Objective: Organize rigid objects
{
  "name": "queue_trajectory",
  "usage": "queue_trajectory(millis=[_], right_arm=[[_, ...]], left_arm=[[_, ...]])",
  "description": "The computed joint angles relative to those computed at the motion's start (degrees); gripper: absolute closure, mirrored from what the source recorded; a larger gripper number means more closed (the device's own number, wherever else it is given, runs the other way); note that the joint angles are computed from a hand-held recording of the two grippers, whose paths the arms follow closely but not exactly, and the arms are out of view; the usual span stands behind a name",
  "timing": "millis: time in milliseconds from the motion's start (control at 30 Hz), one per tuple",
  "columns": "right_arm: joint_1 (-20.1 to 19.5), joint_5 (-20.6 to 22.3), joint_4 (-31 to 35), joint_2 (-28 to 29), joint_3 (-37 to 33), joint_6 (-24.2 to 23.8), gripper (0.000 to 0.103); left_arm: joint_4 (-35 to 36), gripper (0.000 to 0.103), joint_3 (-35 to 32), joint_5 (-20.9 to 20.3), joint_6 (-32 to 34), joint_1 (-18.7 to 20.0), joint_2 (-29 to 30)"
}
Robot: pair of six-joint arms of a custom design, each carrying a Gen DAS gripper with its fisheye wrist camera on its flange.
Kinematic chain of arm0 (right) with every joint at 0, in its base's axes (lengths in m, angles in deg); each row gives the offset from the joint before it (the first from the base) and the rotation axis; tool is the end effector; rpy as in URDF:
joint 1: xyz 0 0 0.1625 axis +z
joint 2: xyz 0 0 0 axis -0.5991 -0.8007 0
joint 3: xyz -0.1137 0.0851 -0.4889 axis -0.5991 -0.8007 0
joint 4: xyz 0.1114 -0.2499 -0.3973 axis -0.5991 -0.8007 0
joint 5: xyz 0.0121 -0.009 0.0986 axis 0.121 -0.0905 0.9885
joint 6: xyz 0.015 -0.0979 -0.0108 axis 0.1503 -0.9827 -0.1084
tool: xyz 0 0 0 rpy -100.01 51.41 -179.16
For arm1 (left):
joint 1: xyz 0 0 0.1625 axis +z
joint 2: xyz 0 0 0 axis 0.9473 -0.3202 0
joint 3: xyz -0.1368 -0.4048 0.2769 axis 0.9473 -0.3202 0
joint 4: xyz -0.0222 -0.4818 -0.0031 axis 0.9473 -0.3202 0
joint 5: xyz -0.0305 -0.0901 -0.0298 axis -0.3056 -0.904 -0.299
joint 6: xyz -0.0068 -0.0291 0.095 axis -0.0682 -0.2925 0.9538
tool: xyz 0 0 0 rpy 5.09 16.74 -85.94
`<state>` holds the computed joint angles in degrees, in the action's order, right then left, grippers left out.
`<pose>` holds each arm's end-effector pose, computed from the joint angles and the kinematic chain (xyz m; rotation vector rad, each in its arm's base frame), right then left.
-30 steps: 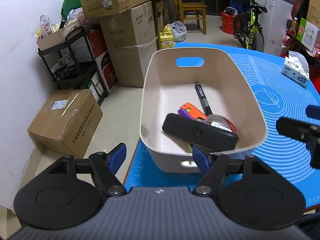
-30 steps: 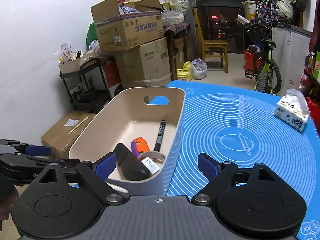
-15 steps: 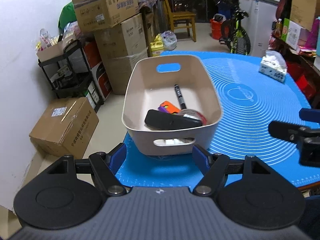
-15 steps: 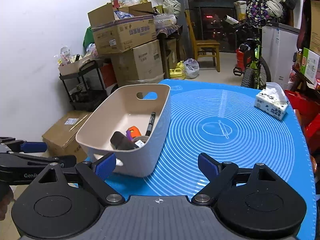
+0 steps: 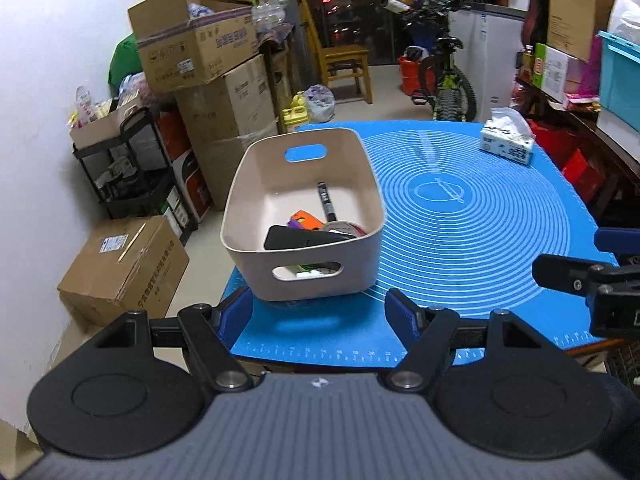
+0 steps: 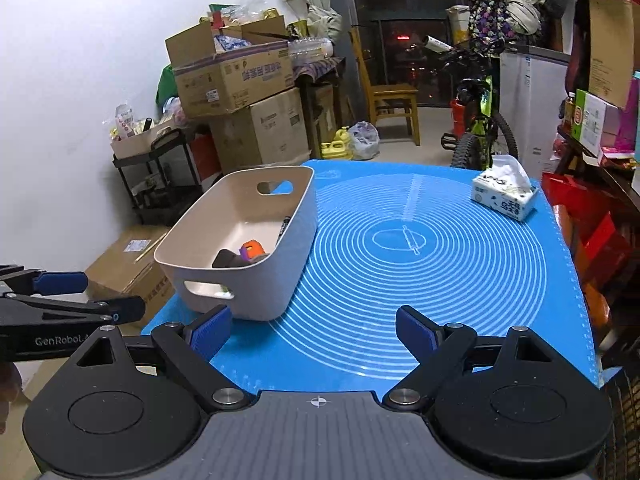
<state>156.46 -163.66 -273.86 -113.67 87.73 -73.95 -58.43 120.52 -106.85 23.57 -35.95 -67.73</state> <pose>0.3142 -0.3765 0.0202 0.7956 -2.4634 0.9698 -0.0922 -0.3447 0.2406 0.3217 1.9854 -0.9667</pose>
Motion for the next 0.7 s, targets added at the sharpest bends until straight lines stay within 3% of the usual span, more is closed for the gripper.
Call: queue_trajectory(millis=[367, 700], right_arm=[[0.9, -1.2, -3.7, -0.9, 4.0, -0.3, 0.013], [1.5, -2.2, -6.9, -0.9, 7.1, -0.3, 0.013]], left_arm=[[13.7, 0.030, 2.3, -1.6, -13.1, -6.1, -2.6], [19.6, 0.030, 4.5, -2.4, -21.0, -10.4, -4.6]])
